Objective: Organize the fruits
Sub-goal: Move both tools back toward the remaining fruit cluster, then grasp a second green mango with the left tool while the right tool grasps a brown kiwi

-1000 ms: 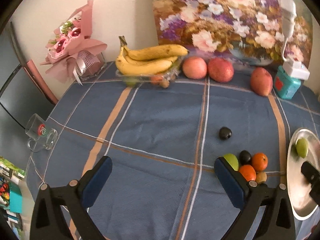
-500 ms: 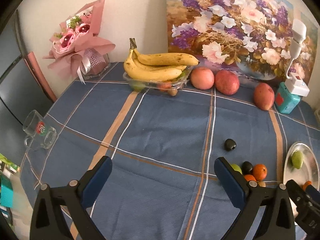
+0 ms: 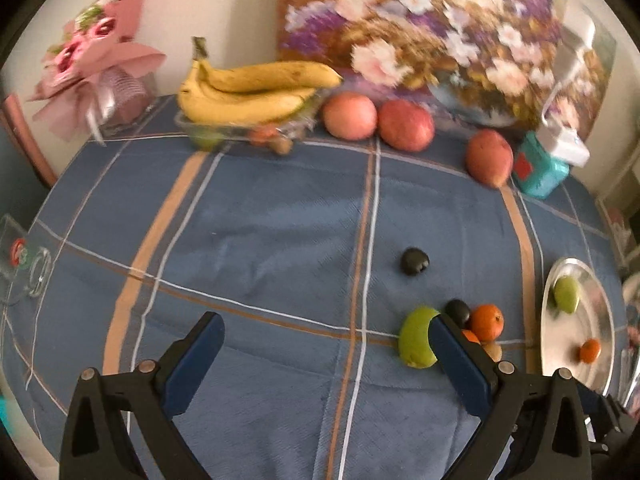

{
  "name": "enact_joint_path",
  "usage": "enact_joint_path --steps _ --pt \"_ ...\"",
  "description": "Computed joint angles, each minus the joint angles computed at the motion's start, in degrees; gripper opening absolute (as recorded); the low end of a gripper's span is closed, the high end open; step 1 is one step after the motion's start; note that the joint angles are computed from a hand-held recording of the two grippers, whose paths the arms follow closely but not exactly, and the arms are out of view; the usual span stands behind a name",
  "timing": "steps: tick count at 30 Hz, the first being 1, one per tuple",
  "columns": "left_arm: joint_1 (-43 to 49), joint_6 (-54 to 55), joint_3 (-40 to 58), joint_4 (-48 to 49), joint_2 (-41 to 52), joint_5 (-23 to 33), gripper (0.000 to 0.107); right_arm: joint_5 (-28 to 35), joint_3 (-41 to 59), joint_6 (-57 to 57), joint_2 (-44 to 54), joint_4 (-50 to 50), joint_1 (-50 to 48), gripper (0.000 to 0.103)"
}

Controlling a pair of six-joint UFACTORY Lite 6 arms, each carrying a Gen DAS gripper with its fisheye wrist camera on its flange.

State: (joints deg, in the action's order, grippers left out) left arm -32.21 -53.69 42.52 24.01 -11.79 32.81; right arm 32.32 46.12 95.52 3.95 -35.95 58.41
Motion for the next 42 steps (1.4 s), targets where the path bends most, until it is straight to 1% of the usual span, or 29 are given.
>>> enact_joint_path --steps 1,3,6,7,8,9,10,11,13,14,15,16,19,21,22,24,25,26,28,31,34,37,40,41,42 --pt "-0.05 0.95 0.51 -0.59 1.37 -0.78 0.103 -0.76 -0.23 -0.24 0.34 0.43 -0.27 0.099" --pt "0.99 6.41 1.74 -5.09 4.05 -3.1 0.103 -1.95 -0.48 -0.86 0.72 1.08 -0.73 0.099" --pt "2.83 16.55 2.55 -15.73 7.15 -7.11 0.103 -4.84 -1.03 -0.75 1.53 0.97 -1.57 0.098" --pt "3.57 20.59 2.51 -20.32 7.91 -8.51 0.103 -5.43 -1.1 -0.22 1.97 0.4 -1.74 0.095" --pt "3.97 23.31 2.84 -23.55 9.01 -9.17 0.103 -5.52 -0.9 0.03 2.46 0.09 -1.81 0.091" --pt "4.03 24.24 3.62 -24.8 10.49 -9.08 0.103 -5.56 -0.87 0.38 2.85 -0.37 -1.79 0.078" --pt "4.08 24.57 4.09 -25.18 11.45 -8.96 0.103 -5.47 -1.0 0.4 2.93 -0.24 -1.55 0.068" --pt "3.96 24.68 4.44 -25.41 12.47 -9.2 0.101 -5.78 -0.95 0.09 3.54 0.21 -1.56 0.066" --pt "4.04 26.36 4.76 -27.4 14.19 -9.81 0.096 -7.43 -1.12 -1.52 4.72 1.83 -2.2 0.066" --pt "4.35 29.01 4.86 -30.28 14.97 -10.19 0.088 -8.22 -1.08 -2.35 5.24 2.56 -2.55 0.065" --pt "4.7 31.16 5.04 -32.64 15.67 -10.3 0.082 -8.89 -0.9 -3.24 5.91 3.33 -2.78 0.061" --pt "4.92 32.95 5.22 -34.62 16.35 -10.34 0.081 -9.12 -0.63 -3.96 6.46 3.86 -2.85 0.057" --pt "5.34 39.36 4.72 -41.23 16.89 -11.43 0.073 -9.23 0.27 -6.1 8.0 5.79 -2.77 0.053" --pt "5.77 43.38 4.52 -45.58 16.74 -11.61 0.064 -10.08 0.57 -8.0 8.85 7.67 -3.14 0.051" --pt "5.96 45.65 4.55 -47.92 16.85 -11.71 0.062 -10.35 0.65 -8.83 9.09 8.71 -3.19 0.048" --pt "6.42 50.05 4.51 -52.71 17.0 -11.67 0.053 -10.93 1.21 -9.91 9.92 9.69 -3.42 0.04" --pt "6.67 52.17 4.12 -55.17 16.6 -11.52 0.051 -10.76 1.39 -9.73 10.14 9.57 -3.35 0.039" --pt "6.99 53.94 4.11 -57.05 16.62 -11.33 0.049 -10.48 1.44 -9.41 10.16 9.3 -3.16 0.038" --pt "7.5 55.74 4.22 -58.97 16.77 -10.82 0.048 -10.48 1.58 -9.48 10.33 9.45 -3.22 0.035" --pt "8.23 60.29 4.0 -64.0 17.74 -10.06 0.049 -11.4 0.82 -9.23 9.73 9.47 -3.52 0.034" --pt "8.74 63.78 3.54 -67.85 17.82 -9.72 0.042 -11.72 0.66 -9.74 9.34 9.96 -3.61 0.034" --pt "8.2 62.48 3.3 -66.62 17.38 -9.96 0.042 -11.86 -0.21 -10.81 8.12 10.79 -3.63 0.034" --pt "8.98 62.44 2.87 -67.91 17.0 -9.65 0.042 -12.1 -0.61 -11.08 7.38 11.19 -3.67 0.033" --pt "9.5 61.83 2.44 -67.58 16.29 -9.64 0.042 -12.16 -0.58 -11.29 7.1 11.41 -3.66 0.032" --pt "10.05 60.87 1.99 -66.65 15.4 -9.55 0.042 -12.19 -0.59 -11.31 6.73 11.47 -3.58 0.029"
